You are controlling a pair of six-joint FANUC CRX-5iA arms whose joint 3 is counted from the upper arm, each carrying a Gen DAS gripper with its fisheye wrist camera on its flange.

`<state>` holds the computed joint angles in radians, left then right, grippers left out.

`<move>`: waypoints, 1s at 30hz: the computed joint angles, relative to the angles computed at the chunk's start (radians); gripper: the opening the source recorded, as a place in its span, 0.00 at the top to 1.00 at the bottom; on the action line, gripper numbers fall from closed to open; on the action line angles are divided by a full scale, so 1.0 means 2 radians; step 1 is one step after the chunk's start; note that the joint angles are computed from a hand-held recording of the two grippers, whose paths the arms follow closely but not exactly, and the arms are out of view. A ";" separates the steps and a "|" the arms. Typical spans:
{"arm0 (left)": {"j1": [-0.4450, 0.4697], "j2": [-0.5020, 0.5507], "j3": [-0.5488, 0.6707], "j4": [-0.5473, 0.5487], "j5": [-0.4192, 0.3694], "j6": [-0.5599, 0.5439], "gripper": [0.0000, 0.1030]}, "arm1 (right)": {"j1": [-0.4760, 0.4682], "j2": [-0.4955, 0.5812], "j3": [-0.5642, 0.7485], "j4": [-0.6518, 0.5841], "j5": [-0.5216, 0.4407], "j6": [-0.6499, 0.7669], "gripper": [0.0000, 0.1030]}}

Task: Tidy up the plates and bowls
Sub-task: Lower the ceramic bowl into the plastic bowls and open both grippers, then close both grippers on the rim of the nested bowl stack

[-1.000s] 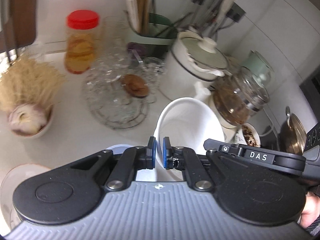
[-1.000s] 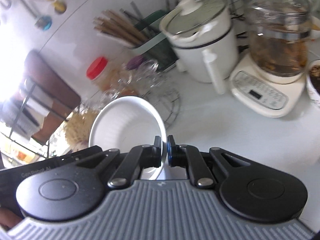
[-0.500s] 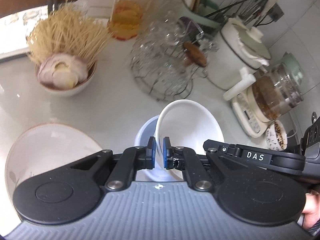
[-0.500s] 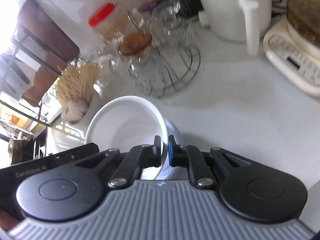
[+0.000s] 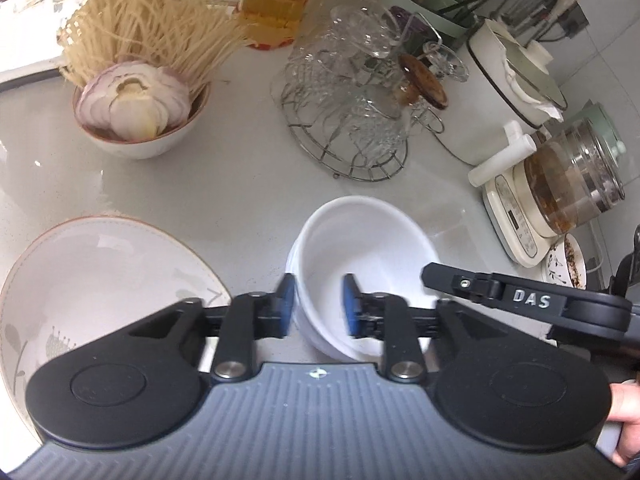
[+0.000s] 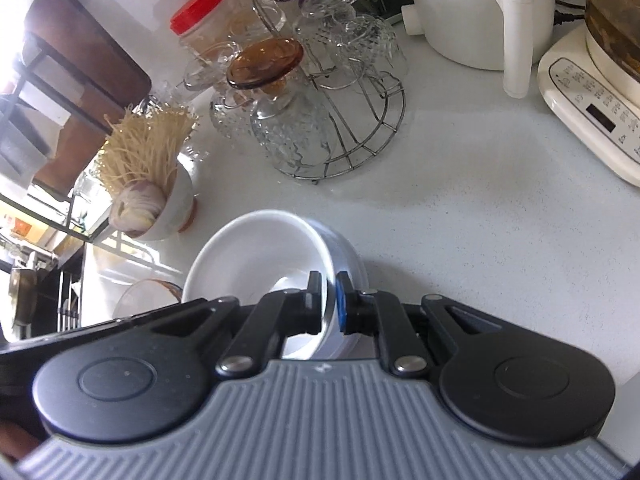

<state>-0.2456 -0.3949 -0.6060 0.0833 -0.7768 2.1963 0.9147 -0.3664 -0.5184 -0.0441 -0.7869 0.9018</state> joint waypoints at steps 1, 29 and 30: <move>0.001 -0.003 -0.001 -0.002 0.000 0.003 0.63 | -0.002 -0.002 0.001 -0.003 0.002 0.002 0.87; -0.001 -0.067 -0.031 -0.023 0.006 0.043 0.63 | -0.036 0.052 0.004 -0.090 0.006 0.000 0.72; 0.000 -0.072 -0.034 -0.022 0.006 0.041 0.63 | -0.032 0.049 0.001 -0.083 0.007 -0.009 0.74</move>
<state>-0.2464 -0.5387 -0.6741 0.0392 -0.7645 2.2785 0.8500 -0.2680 -0.5173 -0.2108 -0.7723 0.8839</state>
